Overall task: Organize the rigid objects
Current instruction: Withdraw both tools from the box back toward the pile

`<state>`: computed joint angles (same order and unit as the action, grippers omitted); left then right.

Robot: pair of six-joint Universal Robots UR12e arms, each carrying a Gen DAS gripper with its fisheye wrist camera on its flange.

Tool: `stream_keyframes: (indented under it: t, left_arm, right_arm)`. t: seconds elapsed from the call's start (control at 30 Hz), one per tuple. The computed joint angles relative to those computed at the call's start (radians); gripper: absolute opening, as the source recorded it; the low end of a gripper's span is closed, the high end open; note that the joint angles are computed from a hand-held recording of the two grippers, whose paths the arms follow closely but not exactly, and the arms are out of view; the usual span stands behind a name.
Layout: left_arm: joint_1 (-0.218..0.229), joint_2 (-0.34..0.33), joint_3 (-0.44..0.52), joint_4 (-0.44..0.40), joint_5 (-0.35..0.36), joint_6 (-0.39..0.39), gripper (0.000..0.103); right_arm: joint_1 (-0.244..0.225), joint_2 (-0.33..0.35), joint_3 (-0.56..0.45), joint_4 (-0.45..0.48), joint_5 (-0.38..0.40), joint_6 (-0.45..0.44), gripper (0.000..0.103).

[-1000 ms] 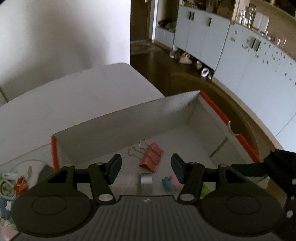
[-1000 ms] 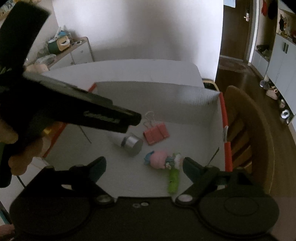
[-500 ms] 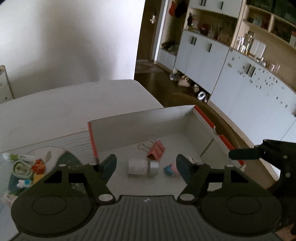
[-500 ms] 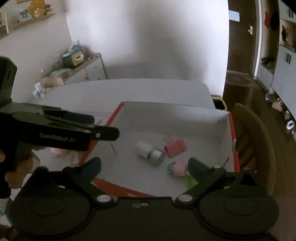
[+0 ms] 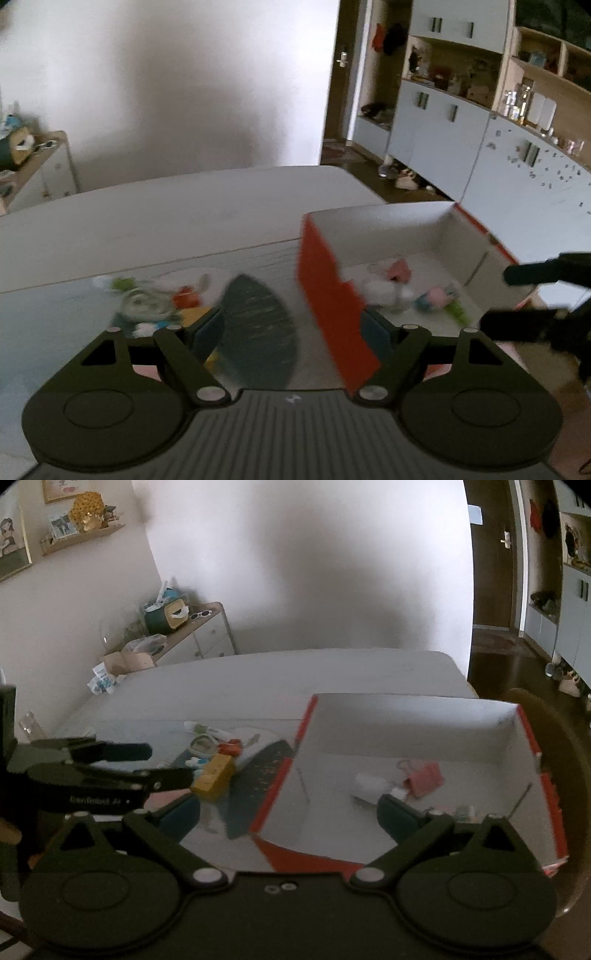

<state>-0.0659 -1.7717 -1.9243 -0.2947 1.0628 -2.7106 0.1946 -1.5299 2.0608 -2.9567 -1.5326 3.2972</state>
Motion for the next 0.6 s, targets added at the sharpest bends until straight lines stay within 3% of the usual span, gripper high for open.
stream_keyframes:
  t: [0.17,0.4,0.6]
  left_arm:
    - [0.051,-0.006,-0.015,0.004,0.004,0.039,0.081]
    - [0.089,-0.033,-0.023,0.016,0.023,0.076,0.081]
    - [0.102,-0.073,-0.033,0.096,0.042,0.096,0.081]
  right_arm:
    - [0.051,0.057,-0.051,0.014,-0.045,0.025,0.102]
    - [0.109,0.138,-0.131,0.041,-0.086,0.05,0.102]
    - [0.141,0.21,-0.202,0.078,-0.125,0.062,0.102]
